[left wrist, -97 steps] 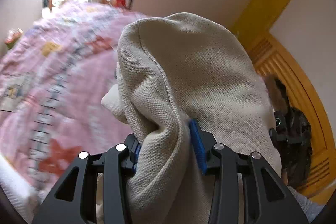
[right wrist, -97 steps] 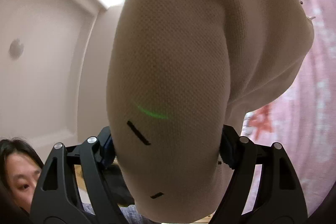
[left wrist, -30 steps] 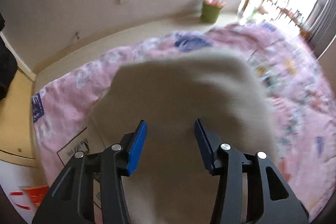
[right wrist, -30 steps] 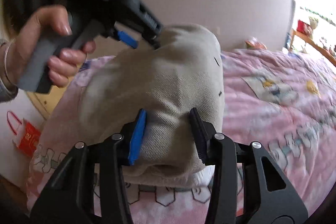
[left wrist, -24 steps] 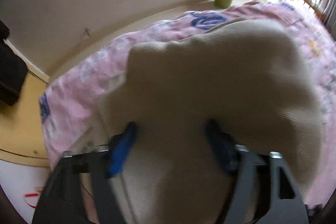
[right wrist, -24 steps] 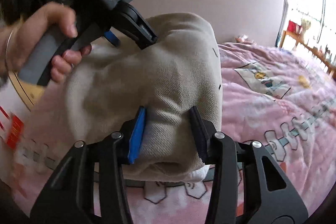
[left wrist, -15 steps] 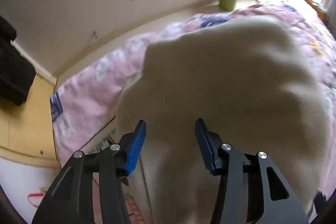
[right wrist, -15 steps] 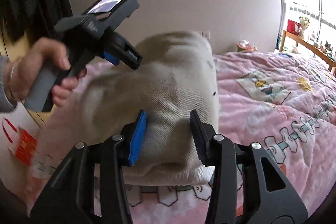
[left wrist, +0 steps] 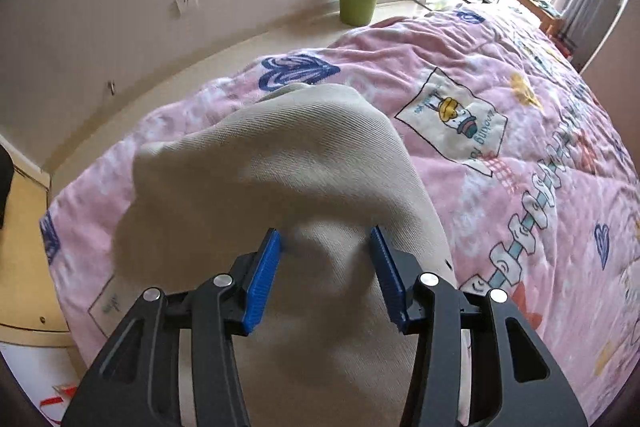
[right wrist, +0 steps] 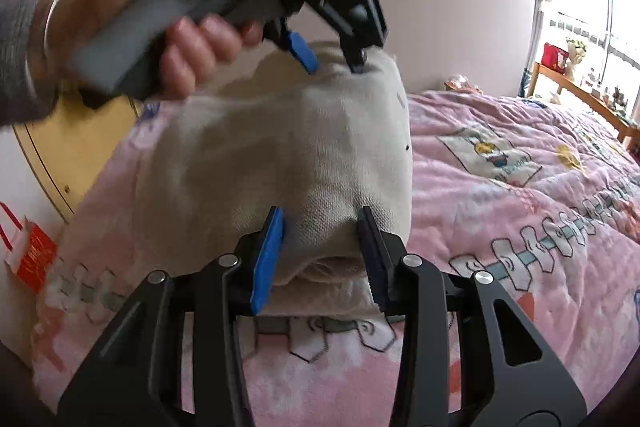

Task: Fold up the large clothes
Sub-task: 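Lower the hoodie onto the white folded cloth and open both tools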

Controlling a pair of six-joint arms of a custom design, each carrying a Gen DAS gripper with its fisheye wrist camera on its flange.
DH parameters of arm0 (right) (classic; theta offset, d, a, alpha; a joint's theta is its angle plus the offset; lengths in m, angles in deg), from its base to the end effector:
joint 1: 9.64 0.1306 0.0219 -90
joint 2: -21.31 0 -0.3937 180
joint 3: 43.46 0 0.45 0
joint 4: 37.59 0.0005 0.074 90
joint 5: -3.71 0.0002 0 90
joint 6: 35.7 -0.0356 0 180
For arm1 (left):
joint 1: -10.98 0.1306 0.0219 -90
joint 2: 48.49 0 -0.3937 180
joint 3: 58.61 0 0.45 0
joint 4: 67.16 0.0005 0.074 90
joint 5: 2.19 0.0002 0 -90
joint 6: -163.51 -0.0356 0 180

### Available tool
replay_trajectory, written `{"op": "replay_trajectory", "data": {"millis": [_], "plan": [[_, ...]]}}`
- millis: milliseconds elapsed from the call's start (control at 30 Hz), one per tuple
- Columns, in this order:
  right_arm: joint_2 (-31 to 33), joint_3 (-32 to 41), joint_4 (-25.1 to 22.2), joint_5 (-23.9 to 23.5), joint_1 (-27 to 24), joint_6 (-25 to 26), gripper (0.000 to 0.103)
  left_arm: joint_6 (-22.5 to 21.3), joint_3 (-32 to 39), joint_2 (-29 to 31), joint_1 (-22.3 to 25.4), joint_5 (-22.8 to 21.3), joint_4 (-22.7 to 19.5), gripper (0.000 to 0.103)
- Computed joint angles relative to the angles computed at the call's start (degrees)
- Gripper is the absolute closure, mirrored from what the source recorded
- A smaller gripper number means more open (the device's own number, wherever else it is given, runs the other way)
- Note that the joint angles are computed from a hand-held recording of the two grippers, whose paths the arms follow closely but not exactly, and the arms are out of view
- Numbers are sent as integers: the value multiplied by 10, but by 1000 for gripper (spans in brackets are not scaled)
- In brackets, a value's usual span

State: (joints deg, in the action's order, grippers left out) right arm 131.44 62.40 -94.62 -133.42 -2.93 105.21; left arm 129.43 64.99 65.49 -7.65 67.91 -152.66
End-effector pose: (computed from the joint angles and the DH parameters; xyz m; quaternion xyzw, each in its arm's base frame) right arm 0.6457 0.1017 0.3805 -0.5148 0.7303 0.2734 0.3562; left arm 0.6212 -0.1971 0.4612 -0.3326 0.9194 0.0631 0.2002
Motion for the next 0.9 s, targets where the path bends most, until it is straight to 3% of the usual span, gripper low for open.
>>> {"op": "replay_trajectory", "data": {"millis": [100,200,300,333,400,433,467,567,667,700,733,767,833,900], "plan": [[22,12,-14,-6,-5,-16,66,-4,12,20,4,-4,-24,52],[21,-2,4,4,-3,-31,66,-10,19,37,10,-2,-35,37],[33,17,-23,4,-2,-42,66,-7,8,36,15,-6,-31,25],[34,24,-33,5,-2,-40,66,-1,4,31,16,-5,-26,26],[40,50,-76,-13,-6,-31,65,7,-11,11,11,-6,-13,38],[45,68,-106,-28,-10,-24,65,10,-18,-3,2,-12,-9,49],[48,83,-131,-36,-14,-17,65,21,-21,-16,-9,-29,-20,51],[36,93,-125,-53,-26,-49,65,84,-70,-71,-41,-63,-25,51],[29,92,-106,-58,-29,-84,65,209,-165,-132,-75,-62,-32,52],[28,89,-98,-32,-23,-88,65,244,-199,-147,-85,-55,-32,54],[28,87,-96,-8,-17,-84,65,263,-230,-160,-95,-56,-17,58],[31,88,-102,5,-13,-75,65,274,-238,-158,-105,-69,-27,58],[39,91,-115,7,-8,-60,65,295,-237,-150,-119,-99,-49,58],[37,84,-95,8,-5,-69,65,320,-250,-157,-123,-107,-41,58]]}}
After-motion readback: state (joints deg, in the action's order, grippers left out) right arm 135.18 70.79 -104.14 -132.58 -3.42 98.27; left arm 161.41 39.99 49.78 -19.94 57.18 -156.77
